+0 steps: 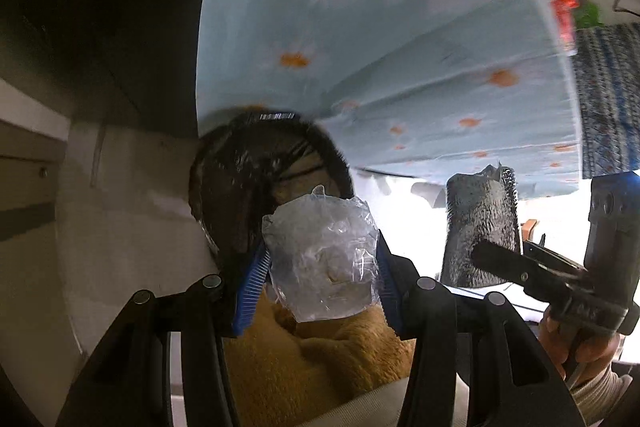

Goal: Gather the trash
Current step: 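Open both grippers over the bin to drop the plastic bag and foil roll, then raise both grippers from the bin back up to the counter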

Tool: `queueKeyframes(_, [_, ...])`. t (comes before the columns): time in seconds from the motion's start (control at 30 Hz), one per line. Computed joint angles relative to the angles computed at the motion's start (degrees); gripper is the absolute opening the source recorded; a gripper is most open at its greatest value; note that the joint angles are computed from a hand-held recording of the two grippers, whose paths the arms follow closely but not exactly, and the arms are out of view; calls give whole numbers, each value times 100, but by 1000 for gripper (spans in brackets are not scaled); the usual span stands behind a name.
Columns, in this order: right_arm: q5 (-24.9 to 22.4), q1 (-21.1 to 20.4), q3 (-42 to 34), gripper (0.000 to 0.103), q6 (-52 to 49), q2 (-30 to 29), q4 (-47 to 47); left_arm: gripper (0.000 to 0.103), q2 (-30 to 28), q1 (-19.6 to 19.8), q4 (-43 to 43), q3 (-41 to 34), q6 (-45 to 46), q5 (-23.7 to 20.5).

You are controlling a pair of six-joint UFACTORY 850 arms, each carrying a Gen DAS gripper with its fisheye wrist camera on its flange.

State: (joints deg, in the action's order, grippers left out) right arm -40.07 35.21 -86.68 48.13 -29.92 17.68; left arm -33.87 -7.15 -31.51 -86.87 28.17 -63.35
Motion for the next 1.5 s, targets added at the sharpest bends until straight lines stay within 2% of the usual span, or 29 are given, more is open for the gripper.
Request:
queueKeyframes(0.27, [236, -204, 258, 61, -766, -316, 1013, 48, -546, -82, 180, -206, -501, -121])
queueKeyframes(0.6, [493, -297, 366, 62, -1159, -289, 1281, 49, -807, -180, 313, -624, -578, -286])
queueKeyframes(0.63, [475, -305, 345, 67, -1224, -298, 1287, 52, -830, -189, 316, -659, -577, -326])
queueKeyframes(0.67, [388, -292, 274, 72, -1073, -318, 1053, 63, -839, -204, 358, -677, -617, -326])
queueKeyframes(0.7, [382, -281, 289, 74, -990, -278, 914, 69, -806, -199, 377, -662, -669, -303])
queueKeyframes(0.9, [357, -252, 284, 77, -853, -169, 683, 69, -739, -145, 359, -630, -712, -386])
queueKeyframes(1.13, [292, -154, 262, 77, -340, 39, 62, 69, -632, -98, 346, -670, -768, -253])
queueKeyframes(1.5, [381, 24, 295, 77, 165, 270, -407, 69, -321, -58, 238, -615, -687, -145])
